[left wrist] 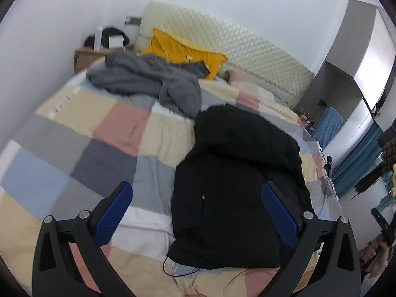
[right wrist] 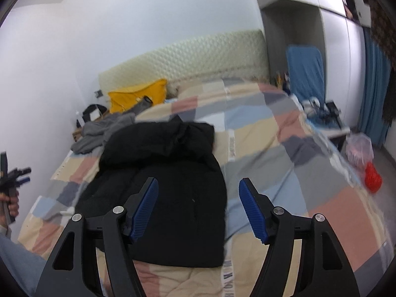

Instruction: Fold large clothes

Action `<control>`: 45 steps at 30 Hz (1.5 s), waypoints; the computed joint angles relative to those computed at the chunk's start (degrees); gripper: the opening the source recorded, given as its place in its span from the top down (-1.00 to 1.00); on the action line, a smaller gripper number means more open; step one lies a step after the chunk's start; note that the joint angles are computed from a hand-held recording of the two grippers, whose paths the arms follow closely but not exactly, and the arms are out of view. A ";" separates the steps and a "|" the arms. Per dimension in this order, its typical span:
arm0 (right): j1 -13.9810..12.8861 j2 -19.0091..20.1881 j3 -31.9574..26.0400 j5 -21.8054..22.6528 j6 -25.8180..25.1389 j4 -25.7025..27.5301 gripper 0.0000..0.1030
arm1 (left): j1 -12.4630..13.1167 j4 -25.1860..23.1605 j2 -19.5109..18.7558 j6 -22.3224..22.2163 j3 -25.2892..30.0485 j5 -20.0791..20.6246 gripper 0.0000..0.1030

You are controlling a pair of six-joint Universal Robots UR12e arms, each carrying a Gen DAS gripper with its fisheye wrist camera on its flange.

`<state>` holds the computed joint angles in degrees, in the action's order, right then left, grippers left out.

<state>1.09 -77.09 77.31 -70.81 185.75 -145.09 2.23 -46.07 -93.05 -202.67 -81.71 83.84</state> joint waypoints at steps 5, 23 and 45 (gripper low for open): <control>-1.15 1.91 1.14 3.12 -1.24 6.37 -0.30 | 2.64 0.49 0.47 -1.19 -5.93 -8.06 -0.99; -2.54 8.22 0.13 13.61 3.58 12.71 -0.50 | 6.94 13.39 -3.27 -11.21 -14.01 -30.23 -0.98; -1.32 11.24 -3.04 15.35 2.33 17.54 -0.55 | 5.12 1.58 -3.26 0.04 -14.30 -34.43 0.59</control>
